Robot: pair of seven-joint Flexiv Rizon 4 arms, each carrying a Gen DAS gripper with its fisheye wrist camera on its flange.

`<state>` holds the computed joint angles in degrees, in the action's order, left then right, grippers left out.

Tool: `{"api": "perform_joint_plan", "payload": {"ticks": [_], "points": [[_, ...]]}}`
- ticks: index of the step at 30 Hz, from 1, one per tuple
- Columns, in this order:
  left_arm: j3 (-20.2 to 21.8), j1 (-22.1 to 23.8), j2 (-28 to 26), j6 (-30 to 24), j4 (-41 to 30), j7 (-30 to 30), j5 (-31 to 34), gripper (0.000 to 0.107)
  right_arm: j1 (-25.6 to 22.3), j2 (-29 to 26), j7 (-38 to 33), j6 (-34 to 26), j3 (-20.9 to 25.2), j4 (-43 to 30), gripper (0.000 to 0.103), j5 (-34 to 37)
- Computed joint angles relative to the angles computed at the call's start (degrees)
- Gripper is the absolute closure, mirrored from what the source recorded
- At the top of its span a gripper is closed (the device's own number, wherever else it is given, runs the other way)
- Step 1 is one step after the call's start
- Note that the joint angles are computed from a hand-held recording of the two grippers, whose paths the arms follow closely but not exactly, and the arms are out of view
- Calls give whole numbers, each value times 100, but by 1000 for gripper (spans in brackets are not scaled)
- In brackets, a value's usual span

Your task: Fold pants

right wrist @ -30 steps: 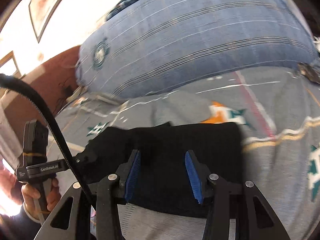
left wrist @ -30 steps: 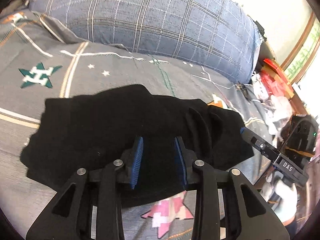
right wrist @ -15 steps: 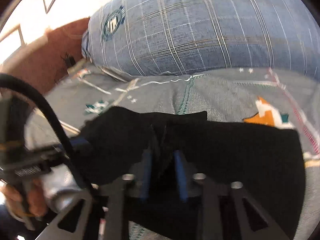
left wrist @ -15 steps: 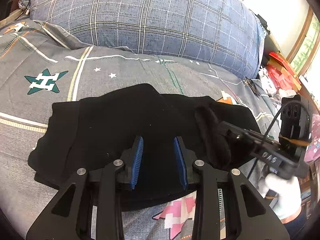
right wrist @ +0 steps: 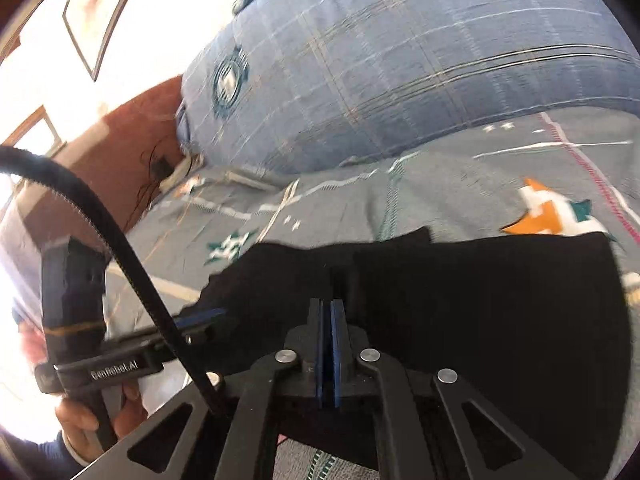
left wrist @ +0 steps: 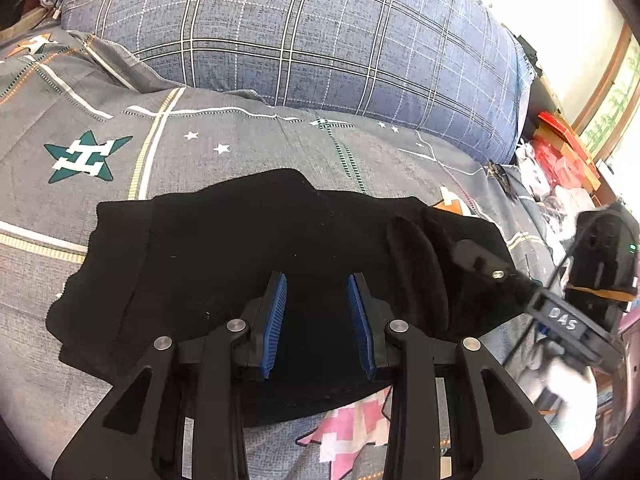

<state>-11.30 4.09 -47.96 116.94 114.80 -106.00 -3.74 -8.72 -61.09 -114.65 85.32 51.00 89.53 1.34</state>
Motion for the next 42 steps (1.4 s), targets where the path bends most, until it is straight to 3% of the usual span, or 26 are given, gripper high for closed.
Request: {"api": "perform_joint_plan", "payload": {"ticks": [2,4,5,8,10,11,12,13,15,17,21,24,26,27,28,32,37,42], "points": [[-83,92,-20,6,2,-44,46,77,89,210,13,297,-222,186,90,-14],[-111,118,-34,-11,-12,-74,58,77,327,433,189,455,-626,318,60,-142],[-109,110,-39,-32,-24,-77,56,77,453,483,302,421,-804,308,55,-231],[-76,63,-43,-65,-42,-66,43,77,705,452,493,141,-1105,172,55,-455],[-61,45,-36,-65,-33,-52,44,73,875,420,469,299,-1317,141,77,-553],[-88,81,-30,-51,-11,-61,67,73,843,370,546,274,-1300,124,84,-701],[-97,104,-26,-38,4,-71,79,73,728,294,311,-11,-1096,-38,95,-476],[-104,126,-19,-13,25,-88,89,73,465,166,142,-365,-706,-168,99,-375],[-122,197,6,67,89,-151,113,73,244,128,-13,-450,-386,-57,100,-540],[-167,307,22,199,171,-269,160,73,250,188,-203,-476,-352,2,100,-436],[46,260,155,503,477,-549,39,73,563,282,-190,-471,-701,-51,100,-146],[62,421,186,808,758,-856,119,72,461,279,-484,-479,-485,-26,91,26],[-133,811,66,1198,996,-1283,418,53,533,335,-665,-463,-496,-20,76,62],[-223,990,-31,1398,1061,-1498,610,50,534,330,-795,-515,-436,-38,63,63],[-295,1148,-127,1606,1130,-1730,781,50,529,297,-912,-626,-347,-97,60,82],[-264,1394,-396,2288,1421,-2497,1140,50,976,289,-1036,-796,-547,-382,60,201],[144,1023,-399,2630,1766,-2952,758,50,2305,342,-262,-617,-1985,-832,60,50],[51,1292,-646,2751,1614,-3263,1285,50,2637,59,-21,-603,-2138,-1167,49,-62]]}}
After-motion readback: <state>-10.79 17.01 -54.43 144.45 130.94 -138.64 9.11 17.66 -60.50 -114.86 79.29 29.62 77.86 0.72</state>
